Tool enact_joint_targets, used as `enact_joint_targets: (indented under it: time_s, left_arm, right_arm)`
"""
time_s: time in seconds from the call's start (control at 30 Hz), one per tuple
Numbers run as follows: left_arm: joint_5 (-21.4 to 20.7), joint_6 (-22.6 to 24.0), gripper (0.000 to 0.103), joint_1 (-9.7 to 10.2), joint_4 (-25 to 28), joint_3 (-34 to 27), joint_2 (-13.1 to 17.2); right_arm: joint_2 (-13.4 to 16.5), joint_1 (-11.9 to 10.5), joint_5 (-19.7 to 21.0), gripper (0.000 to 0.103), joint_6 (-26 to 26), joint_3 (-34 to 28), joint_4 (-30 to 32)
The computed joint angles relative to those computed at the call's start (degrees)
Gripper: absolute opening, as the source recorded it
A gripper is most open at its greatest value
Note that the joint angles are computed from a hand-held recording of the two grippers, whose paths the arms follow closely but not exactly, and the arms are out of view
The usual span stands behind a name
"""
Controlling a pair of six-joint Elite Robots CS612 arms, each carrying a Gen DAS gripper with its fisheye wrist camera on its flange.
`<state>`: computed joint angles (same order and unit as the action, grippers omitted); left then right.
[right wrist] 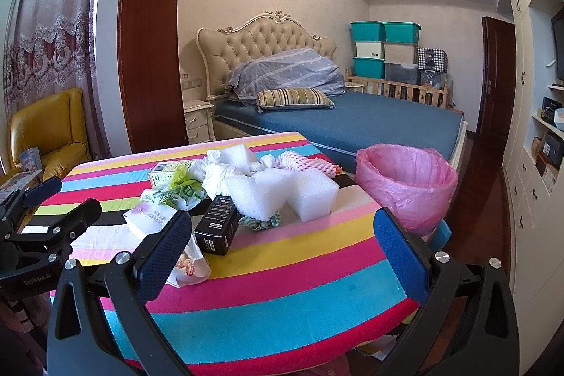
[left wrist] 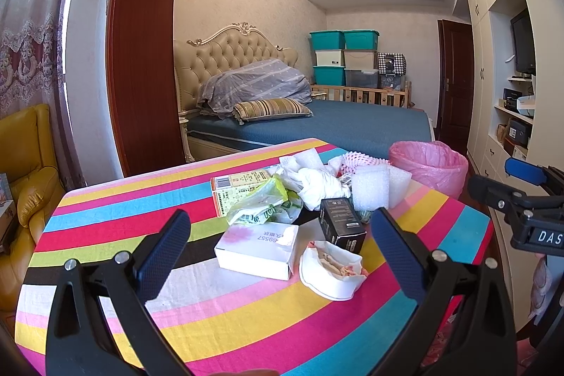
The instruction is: Collect trash
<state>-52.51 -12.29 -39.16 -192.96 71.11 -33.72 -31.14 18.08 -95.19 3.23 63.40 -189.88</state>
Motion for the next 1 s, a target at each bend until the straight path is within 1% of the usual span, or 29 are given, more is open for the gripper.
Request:
enact_joint_targets:
  time_s: [1.0]
  left_arm:
    - [-0.09, -0.50, 0.099, -0.08, 0.42, -0.30, 0.21]
  right_arm:
    - [-0.05, -0.01, 0.17, 0.097, -0.03, 0.06, 0.14]
